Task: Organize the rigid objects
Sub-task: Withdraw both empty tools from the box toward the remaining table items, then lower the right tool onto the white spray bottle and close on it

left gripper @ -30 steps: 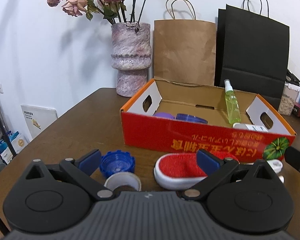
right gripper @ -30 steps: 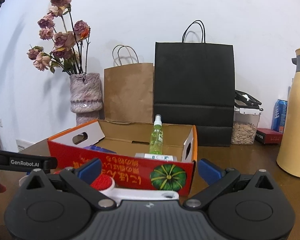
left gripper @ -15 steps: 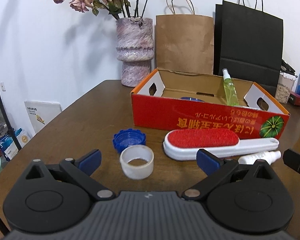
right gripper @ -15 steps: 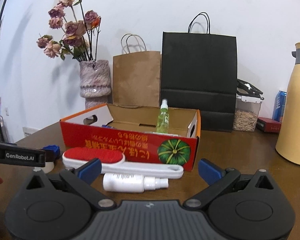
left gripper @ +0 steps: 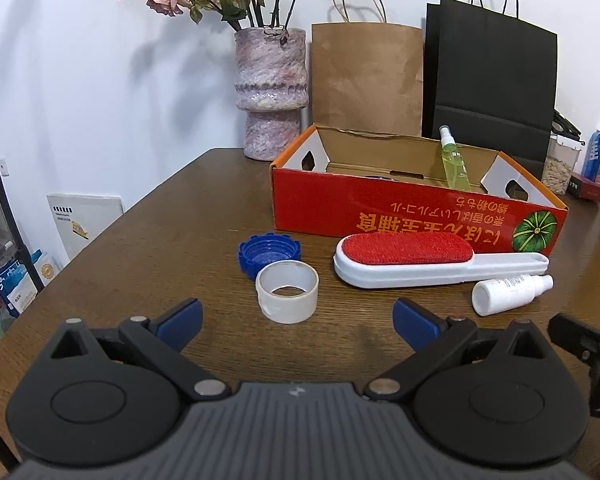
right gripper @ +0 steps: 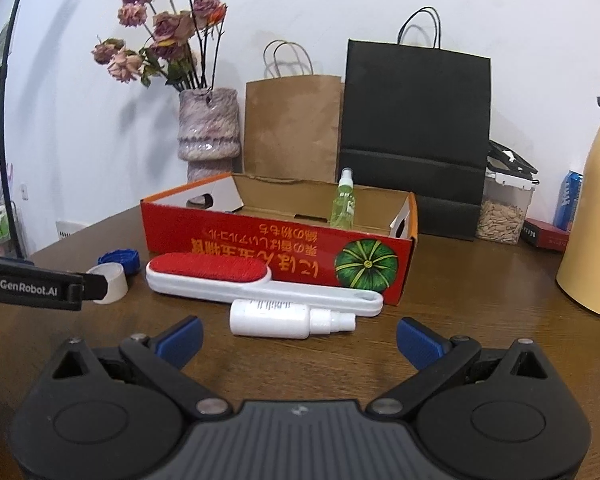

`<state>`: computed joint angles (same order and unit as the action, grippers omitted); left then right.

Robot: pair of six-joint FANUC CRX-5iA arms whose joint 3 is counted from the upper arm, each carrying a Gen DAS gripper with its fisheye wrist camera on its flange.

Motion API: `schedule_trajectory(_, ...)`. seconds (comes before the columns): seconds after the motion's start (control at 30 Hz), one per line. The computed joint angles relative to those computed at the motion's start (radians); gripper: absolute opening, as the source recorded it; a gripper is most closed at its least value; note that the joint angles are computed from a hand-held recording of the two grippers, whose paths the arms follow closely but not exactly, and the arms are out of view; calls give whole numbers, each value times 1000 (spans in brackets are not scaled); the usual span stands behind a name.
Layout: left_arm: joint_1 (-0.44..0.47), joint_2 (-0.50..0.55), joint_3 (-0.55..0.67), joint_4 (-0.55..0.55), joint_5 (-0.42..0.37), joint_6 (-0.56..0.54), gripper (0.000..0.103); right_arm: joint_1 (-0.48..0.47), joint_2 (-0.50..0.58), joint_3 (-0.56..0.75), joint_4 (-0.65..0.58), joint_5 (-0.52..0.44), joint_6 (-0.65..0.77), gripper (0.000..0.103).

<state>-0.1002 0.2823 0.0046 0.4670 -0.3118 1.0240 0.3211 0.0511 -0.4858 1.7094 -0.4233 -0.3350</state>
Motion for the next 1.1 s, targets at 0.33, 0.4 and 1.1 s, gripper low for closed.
schedule_trajectory(0.33, 9, 15, 22, 10, -31, 9, 103, 42, 69, 91, -238, -8, 207, 103)
schedule_trajectory(0.4, 10, 18, 27, 7, -38, 17, 103, 46, 86, 112, -270, -9, 237, 103)
schedule_trajectory(1.1, 20, 49, 97, -74, -113, 109, 103, 72, 223, 322, -625, -82, 556, 103)
